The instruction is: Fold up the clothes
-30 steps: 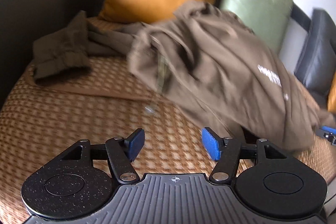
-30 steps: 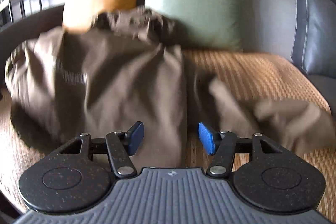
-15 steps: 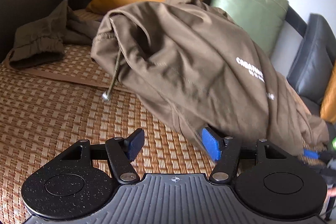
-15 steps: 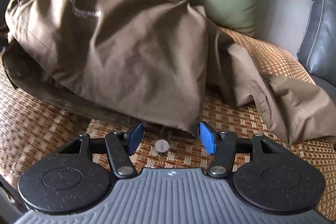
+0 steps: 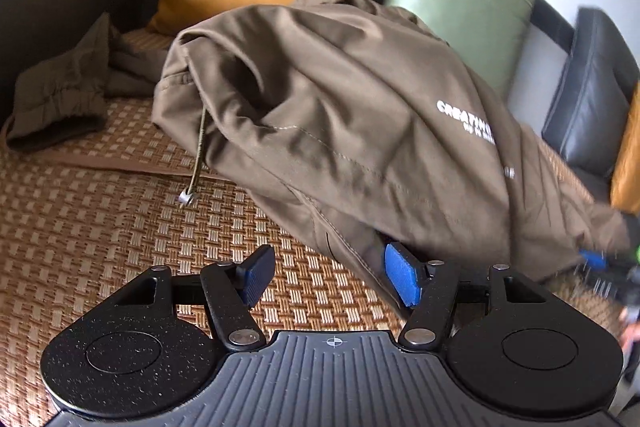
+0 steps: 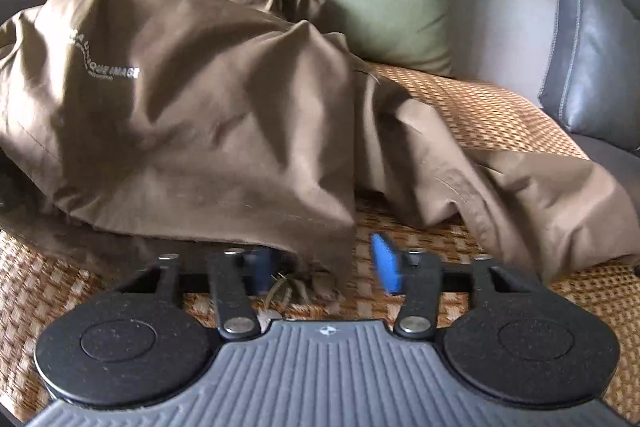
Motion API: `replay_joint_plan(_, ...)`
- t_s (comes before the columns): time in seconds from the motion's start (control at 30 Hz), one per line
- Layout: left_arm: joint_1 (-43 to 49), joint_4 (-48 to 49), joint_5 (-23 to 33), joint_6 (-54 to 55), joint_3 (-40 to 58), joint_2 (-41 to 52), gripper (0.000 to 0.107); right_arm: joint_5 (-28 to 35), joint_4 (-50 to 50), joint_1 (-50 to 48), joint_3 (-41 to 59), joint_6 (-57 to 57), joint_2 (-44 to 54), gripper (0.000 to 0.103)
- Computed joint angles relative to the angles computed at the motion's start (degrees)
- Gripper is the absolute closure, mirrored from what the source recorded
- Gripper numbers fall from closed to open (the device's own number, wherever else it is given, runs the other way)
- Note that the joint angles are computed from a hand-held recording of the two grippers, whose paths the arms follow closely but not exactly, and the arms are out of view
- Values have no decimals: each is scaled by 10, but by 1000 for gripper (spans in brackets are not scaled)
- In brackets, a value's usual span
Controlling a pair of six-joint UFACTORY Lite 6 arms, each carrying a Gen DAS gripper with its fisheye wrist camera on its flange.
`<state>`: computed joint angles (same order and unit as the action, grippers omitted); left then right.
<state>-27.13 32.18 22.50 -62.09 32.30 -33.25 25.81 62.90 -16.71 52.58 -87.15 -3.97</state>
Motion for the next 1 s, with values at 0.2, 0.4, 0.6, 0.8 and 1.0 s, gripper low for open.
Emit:
replay_joint_plan(0.2, -15, 67, 12, -72, 1, 13, 30, 142, 29, -61, 94, 96, -17, 95)
replay_joint_plan(0.4, -43, 197, 35, -246, 18, 36, 29, 281, 47, -122, 230, 143, -37, 96)
replay_joint_plan(0.6, -127, 364, 147, -397, 39, 94, 22, 345, 59, -152, 323, 159, -36, 97)
replay_joint_plan(0.8, -263, 488, 462, -574, 60, 181, 16, 364, 46, -156, 359, 157, -41, 97)
replay_joint_plan(1.0, -195, 546, 448, -525, 81, 221, 15, 369, 42, -168, 354, 167, -45, 97)
